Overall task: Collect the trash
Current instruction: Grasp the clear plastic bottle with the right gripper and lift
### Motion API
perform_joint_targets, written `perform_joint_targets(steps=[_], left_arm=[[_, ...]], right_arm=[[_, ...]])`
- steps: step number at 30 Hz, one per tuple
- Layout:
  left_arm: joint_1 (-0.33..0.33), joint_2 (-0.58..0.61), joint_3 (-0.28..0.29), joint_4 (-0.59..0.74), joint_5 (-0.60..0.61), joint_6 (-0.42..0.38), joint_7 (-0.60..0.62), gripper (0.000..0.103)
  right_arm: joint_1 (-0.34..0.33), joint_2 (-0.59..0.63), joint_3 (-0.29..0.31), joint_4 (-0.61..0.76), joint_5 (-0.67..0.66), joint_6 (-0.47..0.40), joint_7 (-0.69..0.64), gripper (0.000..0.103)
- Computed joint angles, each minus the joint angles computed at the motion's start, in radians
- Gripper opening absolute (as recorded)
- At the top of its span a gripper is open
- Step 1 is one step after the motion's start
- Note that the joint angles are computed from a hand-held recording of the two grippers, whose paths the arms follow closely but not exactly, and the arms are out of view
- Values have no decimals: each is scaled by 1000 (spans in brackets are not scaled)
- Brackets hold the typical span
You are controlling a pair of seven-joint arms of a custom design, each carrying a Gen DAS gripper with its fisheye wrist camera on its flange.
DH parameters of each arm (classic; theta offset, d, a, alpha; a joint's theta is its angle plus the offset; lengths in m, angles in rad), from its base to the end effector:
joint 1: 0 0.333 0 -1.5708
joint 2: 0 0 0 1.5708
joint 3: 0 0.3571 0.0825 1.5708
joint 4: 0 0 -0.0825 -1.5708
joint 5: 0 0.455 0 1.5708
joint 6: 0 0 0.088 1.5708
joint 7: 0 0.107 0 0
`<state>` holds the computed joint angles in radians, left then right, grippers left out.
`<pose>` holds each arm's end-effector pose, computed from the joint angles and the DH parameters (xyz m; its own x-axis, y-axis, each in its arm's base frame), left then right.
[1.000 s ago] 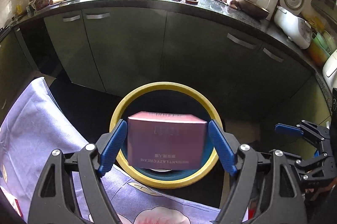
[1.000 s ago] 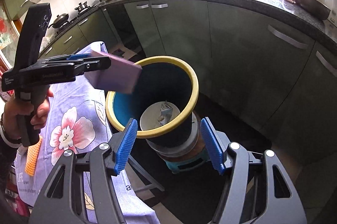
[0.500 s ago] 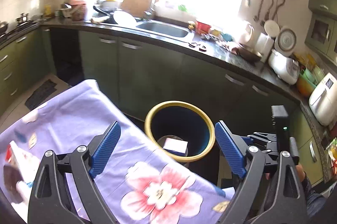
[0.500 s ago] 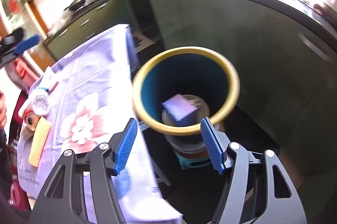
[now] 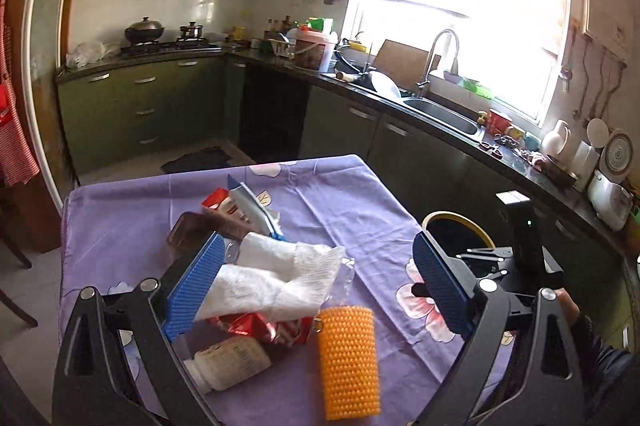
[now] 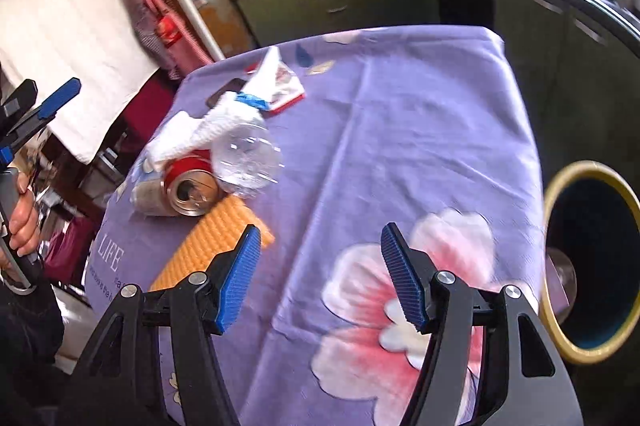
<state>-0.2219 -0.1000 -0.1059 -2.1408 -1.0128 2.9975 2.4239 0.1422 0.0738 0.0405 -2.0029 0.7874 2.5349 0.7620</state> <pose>0.5988 -0.1414 0.5445 -0.3371 -0.9233 0.1841 -0.5484 0.0337 -0.8355 0.6616 0.1136 0.4748 0.4864 -0.8330 -0.2636 -0.7541 -0.2479 -0.6081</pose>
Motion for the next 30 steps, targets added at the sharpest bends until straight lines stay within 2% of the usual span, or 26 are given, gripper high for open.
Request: perform_joint_targets(steps=[3,7,11,19,24,26,27,30], left_arm=[[1,-27,19,-31,-51,-12,25,90],[-4,-48,35,-57,-108,-16,60,90],[-7,-61,41,-69,-139,-8,90,90],[-8,-66,50,-76,-164,-3,114,91],[-4,-71,47,-88,-146,-6,104,91],[-4,-72,48,-91,-138,-4,100,91],[-3,-72,49,-93,-129,-4,92,91],[-3,-66,54,-90,-122,-7,85,91]], right_arm=[[19,59,23,78,-45,-24,-77,65],[30,139,39,181,-155,-90,-57,66],[24,195,58,264,-196,-145,-46,66],[47,332,63,459,-353,-250,66,70],[55,431,61,593,-431,-371,175,70],[57,436,59,591,-453,-367,195,68],[52,427,62,573,-453,-345,190,64],[50,388,61,511,-472,-277,184,63]])
